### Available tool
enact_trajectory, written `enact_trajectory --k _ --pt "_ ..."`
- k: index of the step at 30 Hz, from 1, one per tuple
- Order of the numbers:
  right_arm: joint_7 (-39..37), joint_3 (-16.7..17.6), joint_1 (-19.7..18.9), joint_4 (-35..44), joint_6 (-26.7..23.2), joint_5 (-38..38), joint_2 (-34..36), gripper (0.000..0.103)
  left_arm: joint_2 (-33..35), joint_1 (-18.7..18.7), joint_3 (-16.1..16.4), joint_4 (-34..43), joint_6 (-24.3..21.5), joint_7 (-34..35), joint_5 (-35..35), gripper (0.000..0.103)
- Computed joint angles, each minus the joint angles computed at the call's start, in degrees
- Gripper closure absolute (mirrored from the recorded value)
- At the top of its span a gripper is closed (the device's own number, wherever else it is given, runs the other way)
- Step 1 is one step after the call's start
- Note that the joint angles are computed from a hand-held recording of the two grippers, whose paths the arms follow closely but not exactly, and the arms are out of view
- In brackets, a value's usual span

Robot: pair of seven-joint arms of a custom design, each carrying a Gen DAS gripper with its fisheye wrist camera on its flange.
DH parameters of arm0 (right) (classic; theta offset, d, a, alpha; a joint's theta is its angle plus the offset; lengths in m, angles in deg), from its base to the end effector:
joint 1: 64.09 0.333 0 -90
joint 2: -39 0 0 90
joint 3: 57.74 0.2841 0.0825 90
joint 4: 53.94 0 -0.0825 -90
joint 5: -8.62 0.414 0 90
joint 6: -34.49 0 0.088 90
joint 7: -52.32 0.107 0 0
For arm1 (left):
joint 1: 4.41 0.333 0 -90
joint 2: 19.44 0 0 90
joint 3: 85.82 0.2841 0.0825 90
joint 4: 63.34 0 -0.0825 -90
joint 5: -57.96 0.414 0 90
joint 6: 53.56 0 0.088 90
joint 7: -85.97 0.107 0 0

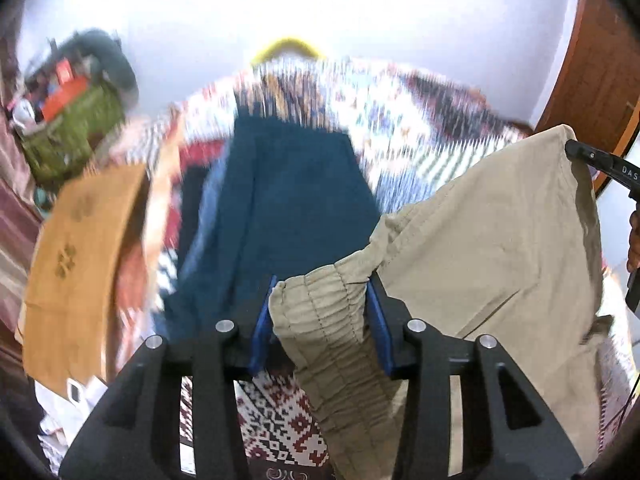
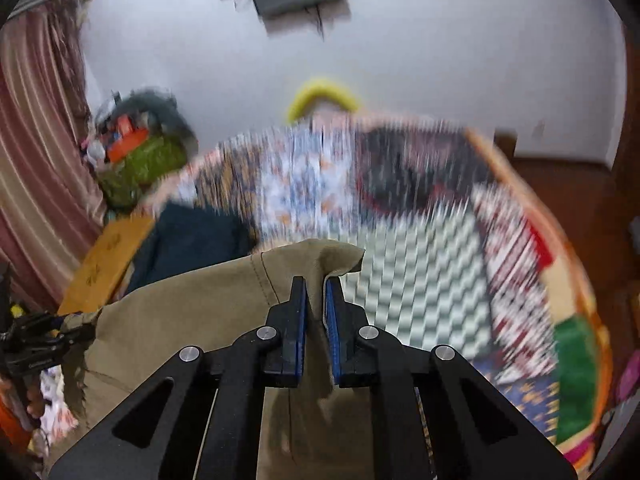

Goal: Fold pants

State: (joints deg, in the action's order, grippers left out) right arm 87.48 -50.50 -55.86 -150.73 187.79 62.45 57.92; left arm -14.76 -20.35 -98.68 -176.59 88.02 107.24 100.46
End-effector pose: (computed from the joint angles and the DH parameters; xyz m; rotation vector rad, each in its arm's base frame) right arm 0.6913 0.1567 0.4280 -1.9179 1.1581 -0.2763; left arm 0.5548 -0.3045 0.4264 -1.9844 1.6136 -0.5731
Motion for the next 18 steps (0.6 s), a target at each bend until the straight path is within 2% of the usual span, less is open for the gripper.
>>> enact_trajectory --k 3,7,13,18 --pt "-5.6 1.5 -0.7 -3.0 2.9 6.7 -4.9 0.095 -1.7 -0.9 -0.5 0.9 -2.2 -0.8 3.1 0.06" --pt "-11.8 0.3 -0.2 -9.0 2.1 12.7 -12.0 0.095 -4.0 -1.6 -1.6 -0.1 -3.7 0.5 4.4 0.06" --pt "-15.1 -3.8 1.9 -18.0 0.5 14.3 -20.1 0.095 -10.6 -2.7 -3.6 -6.6 -2.1 -1.3 4.9 0.06" --pt "-17.7 -6.7 3.1 -25.9 -1.0 15.3 -27.2 0.095 -14.1 -4.0 -6.0 -9.9 -3.5 -2.5 5.5 0.06"
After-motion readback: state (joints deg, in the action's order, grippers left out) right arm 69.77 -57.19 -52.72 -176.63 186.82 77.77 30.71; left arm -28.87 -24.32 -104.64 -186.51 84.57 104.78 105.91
